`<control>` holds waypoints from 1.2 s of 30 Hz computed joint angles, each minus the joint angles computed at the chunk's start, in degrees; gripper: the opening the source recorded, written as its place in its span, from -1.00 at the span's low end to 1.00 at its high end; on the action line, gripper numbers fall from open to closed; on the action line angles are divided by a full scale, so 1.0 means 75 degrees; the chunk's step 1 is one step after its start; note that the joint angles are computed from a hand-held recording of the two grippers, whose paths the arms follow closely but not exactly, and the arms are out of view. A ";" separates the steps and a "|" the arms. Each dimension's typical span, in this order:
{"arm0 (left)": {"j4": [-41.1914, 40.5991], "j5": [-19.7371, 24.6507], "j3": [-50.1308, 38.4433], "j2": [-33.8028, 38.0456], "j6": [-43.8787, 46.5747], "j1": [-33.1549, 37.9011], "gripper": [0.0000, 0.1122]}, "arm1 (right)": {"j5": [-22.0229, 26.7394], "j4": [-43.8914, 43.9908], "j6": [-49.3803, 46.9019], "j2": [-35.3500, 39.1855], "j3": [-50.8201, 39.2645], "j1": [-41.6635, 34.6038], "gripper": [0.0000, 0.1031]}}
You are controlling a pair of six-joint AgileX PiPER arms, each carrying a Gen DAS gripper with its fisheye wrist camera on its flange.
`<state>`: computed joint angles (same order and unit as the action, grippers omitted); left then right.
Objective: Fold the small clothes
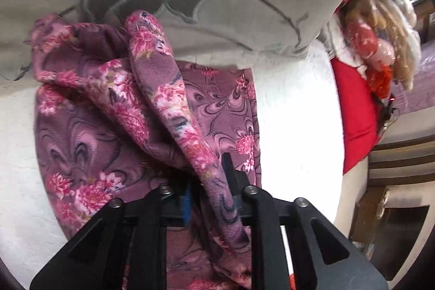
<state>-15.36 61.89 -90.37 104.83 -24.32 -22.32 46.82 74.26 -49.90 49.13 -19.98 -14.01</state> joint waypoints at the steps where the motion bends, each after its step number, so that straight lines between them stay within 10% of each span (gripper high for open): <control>1: 0.0029 0.0069 -0.0095 0.0056 -0.0053 -0.0037 -0.60 | 0.0178 0.0087 -0.0145 0.0193 0.0048 -0.0268 -0.85; 8: -0.1412 -0.0945 0.1245 -0.1340 0.1151 0.0924 -0.30 | 0.0684 -0.0229 -0.0173 0.1938 0.0212 -0.1415 -0.70; 14: -0.1495 -0.1415 0.3205 -0.2805 0.1961 0.2241 -0.15 | 0.2035 -0.0983 0.0081 0.0659 -0.0361 -0.3653 -0.26; 18: -0.2810 -0.1690 0.4931 -0.3384 0.3260 0.3395 -0.15 | 0.1106 -0.0536 -0.0525 0.2442 -0.2202 -0.1636 0.12; 25: -0.4195 -0.1033 0.5882 -0.3744 0.4941 0.4856 -0.15 | -0.0875 -0.2901 0.1714 0.6107 -0.5414 0.1877 0.12; 26: -0.4162 -0.0967 0.5888 -0.3864 0.5035 0.4986 -0.15 | -0.0939 -0.3135 0.1890 0.6266 -0.5555 0.2021 0.11; 28: -0.4149 -0.0942 0.5899 -0.4099 0.5122 0.5122 -0.15 | -0.0696 -0.2685 0.1327 0.6189 -0.5573 0.1960 -0.73; 29: -0.4230 -0.0911 0.5923 -0.4156 0.5260 0.5238 -0.15 | -0.0420 -0.2099 0.0603 0.6034 -0.5421 0.1790 -0.84; 33: -0.3715 -0.1696 0.5924 -0.4018 0.4638 0.4433 0.00 | -0.0398 -0.1042 -0.0774 0.5222 -0.4790 0.1229 -0.85; 36: -0.3029 -0.2101 0.5865 -0.3475 0.3890 0.3613 0.00 | -0.0871 -0.2255 0.0694 0.5985 -0.5130 0.1171 -0.84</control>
<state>-38.08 46.13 -46.38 78.77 4.86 4.78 40.29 57.35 -44.69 94.02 -58.45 -5.23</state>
